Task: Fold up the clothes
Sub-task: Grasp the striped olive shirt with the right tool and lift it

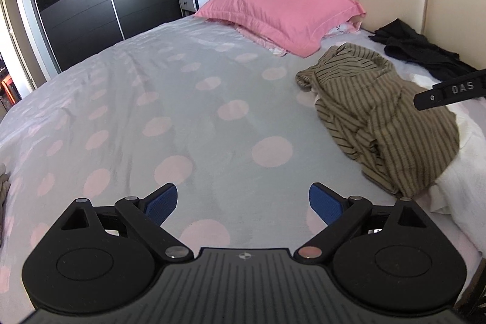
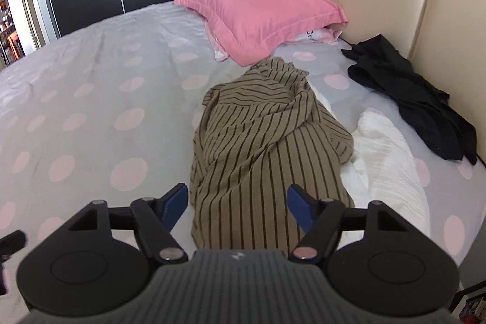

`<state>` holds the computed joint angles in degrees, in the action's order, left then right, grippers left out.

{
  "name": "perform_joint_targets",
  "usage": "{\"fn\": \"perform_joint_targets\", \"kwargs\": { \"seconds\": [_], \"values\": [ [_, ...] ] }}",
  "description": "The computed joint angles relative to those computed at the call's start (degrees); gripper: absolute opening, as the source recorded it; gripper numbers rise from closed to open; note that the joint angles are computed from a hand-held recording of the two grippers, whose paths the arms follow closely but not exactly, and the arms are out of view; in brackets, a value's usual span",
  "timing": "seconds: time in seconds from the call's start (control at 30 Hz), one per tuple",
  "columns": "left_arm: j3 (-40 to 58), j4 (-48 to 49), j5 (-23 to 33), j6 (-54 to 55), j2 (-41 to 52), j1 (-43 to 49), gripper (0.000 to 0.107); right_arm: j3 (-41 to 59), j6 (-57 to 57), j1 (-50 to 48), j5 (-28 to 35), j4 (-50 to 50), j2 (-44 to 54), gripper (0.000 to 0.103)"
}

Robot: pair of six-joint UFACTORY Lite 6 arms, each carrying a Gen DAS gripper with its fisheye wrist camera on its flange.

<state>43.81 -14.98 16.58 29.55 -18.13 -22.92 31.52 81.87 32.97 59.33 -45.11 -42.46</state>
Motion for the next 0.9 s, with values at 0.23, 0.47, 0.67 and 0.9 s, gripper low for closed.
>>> {"fn": "perform_joint_targets", "kwargs": {
  "seconds": [0.23, 0.47, 0.67, 0.9],
  "values": [
    [1.8, -7.5, -1.6, 9.6, 6.9, 5.0, 0.090, -1.5, -7.2, -20.1, -18.5, 0.1, 12.0, 0.022],
    [2.1, -13.3, 0.9, 16.9, 7.5, 10.4, 0.080, 0.4, -9.4, -17.5, -16.5, 2.9, 9.1, 0.000],
    [-0.6, -17.6, 5.7, 24.1, 0.2, 16.7, 0.080, 9.3, 0.4, 4.4, -7.9, 3.2, 11.1, 0.000],
    [1.0, -24.1, 19.6, 37.0, -5.7, 34.0, 0.080, 26.1, 17.3, 32.2, -1.8, -0.4, 28.0, 0.000]
  ]
}}
